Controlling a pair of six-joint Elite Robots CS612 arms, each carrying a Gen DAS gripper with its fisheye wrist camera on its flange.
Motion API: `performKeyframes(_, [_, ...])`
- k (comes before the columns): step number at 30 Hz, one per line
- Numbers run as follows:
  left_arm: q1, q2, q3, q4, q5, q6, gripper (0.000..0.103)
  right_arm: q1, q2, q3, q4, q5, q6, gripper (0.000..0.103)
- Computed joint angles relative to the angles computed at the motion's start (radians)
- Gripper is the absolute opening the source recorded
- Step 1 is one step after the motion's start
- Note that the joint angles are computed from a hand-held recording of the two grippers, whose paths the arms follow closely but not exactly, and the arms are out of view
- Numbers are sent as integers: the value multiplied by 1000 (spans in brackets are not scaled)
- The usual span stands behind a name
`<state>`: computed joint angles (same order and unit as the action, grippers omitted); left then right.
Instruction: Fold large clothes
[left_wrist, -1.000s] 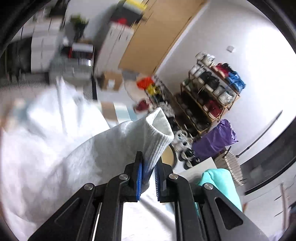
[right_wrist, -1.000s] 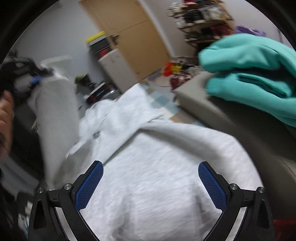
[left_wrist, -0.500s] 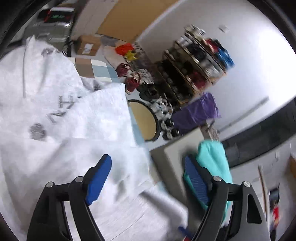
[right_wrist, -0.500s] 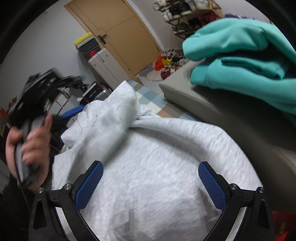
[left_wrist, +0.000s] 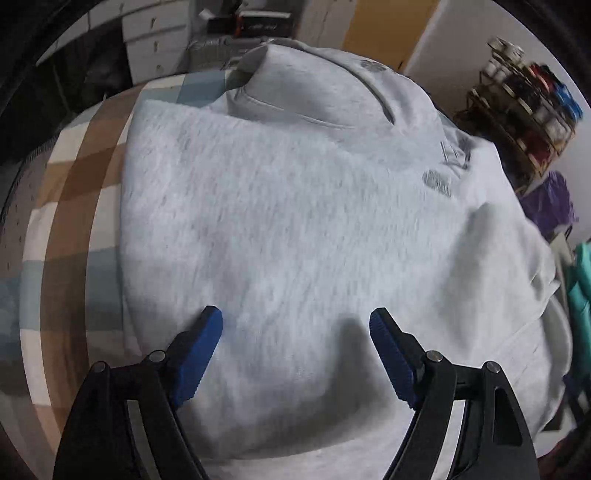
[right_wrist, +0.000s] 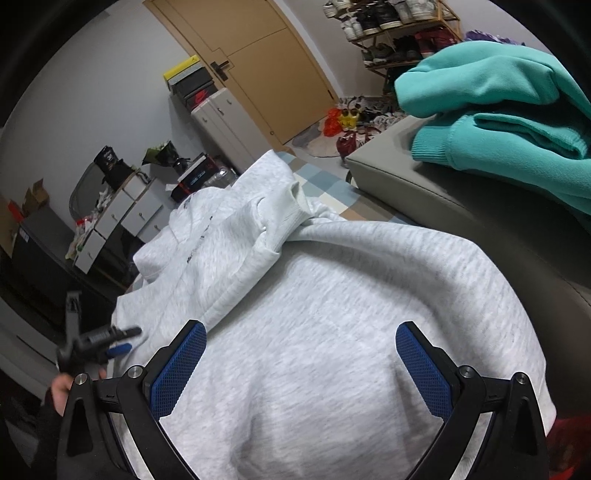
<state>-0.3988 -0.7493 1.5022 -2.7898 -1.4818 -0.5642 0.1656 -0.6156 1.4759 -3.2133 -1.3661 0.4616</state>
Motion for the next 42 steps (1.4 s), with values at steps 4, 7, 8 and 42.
performKeyframes(4, [-44,-3,-5,67,135,72,78,7,3,-15,37,8,-78,103])
performKeyframes(7, [-50,-14,-30,135,144,57,78,11,4,-19,59,15,-80,103])
performKeyframes(8, [-47,-16,-40,136,126,59,78,10,5,-19,63,27,-73,103])
performKeyframes(42, [-148,47,-131,236,370,591,0,8,15,-41,124,173,-115,103])
